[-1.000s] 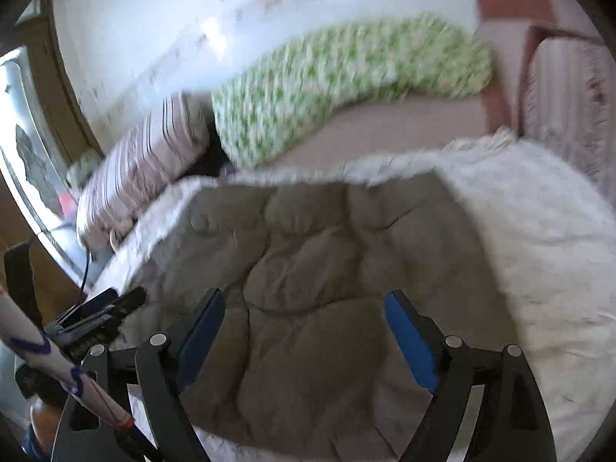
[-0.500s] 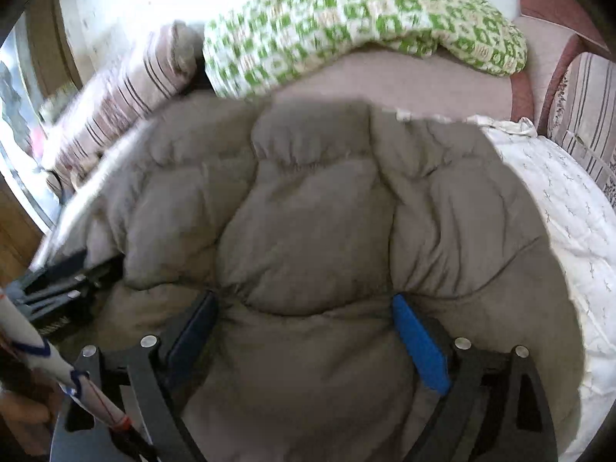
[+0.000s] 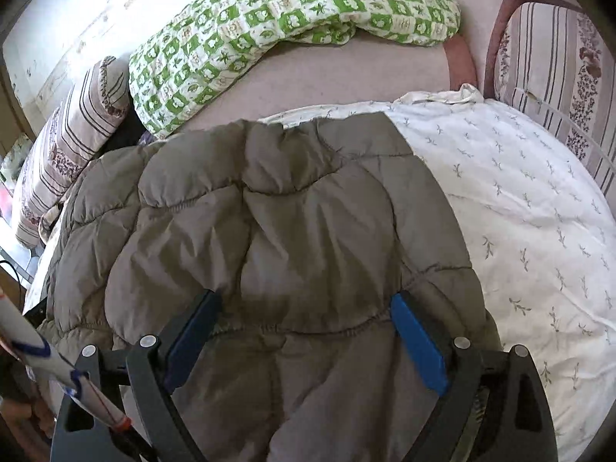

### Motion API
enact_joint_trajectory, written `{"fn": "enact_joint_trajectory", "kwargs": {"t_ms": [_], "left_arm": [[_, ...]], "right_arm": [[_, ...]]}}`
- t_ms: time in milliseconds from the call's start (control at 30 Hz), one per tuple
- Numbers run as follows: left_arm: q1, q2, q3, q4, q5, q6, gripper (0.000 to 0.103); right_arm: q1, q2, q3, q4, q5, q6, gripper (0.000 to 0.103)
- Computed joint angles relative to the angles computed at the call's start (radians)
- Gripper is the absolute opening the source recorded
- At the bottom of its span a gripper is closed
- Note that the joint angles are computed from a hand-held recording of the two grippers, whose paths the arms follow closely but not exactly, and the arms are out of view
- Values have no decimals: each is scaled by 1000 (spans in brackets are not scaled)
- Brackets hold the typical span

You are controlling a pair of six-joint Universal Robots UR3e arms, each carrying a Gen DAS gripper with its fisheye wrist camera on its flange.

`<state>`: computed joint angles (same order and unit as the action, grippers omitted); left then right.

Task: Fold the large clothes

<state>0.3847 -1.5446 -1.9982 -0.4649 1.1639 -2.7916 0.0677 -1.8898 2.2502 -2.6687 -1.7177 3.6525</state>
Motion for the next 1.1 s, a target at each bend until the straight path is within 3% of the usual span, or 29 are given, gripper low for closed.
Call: {"fn": "enact_joint_trajectory", "kwargs": {"t_ms": [167,300,467,700,1100], "left_arm": [[65,184,-142,-11,-112,49,84],[29,253,-236,51,-88,103,84],[-25,185,-236,108,-24,111,85],[28,252,-262,62,-80,114,84],[21,288,-332,180,-50,137,84]], "right_arm": [[194,32,-53,-72,-176,9,94],[285,125,-100,-106,-152,11,94],[343,274,-164,-90,-169,10,95],[296,167,-81,-139,-100,31,95],[338,147,-94,-129,-124,38,95]]}}
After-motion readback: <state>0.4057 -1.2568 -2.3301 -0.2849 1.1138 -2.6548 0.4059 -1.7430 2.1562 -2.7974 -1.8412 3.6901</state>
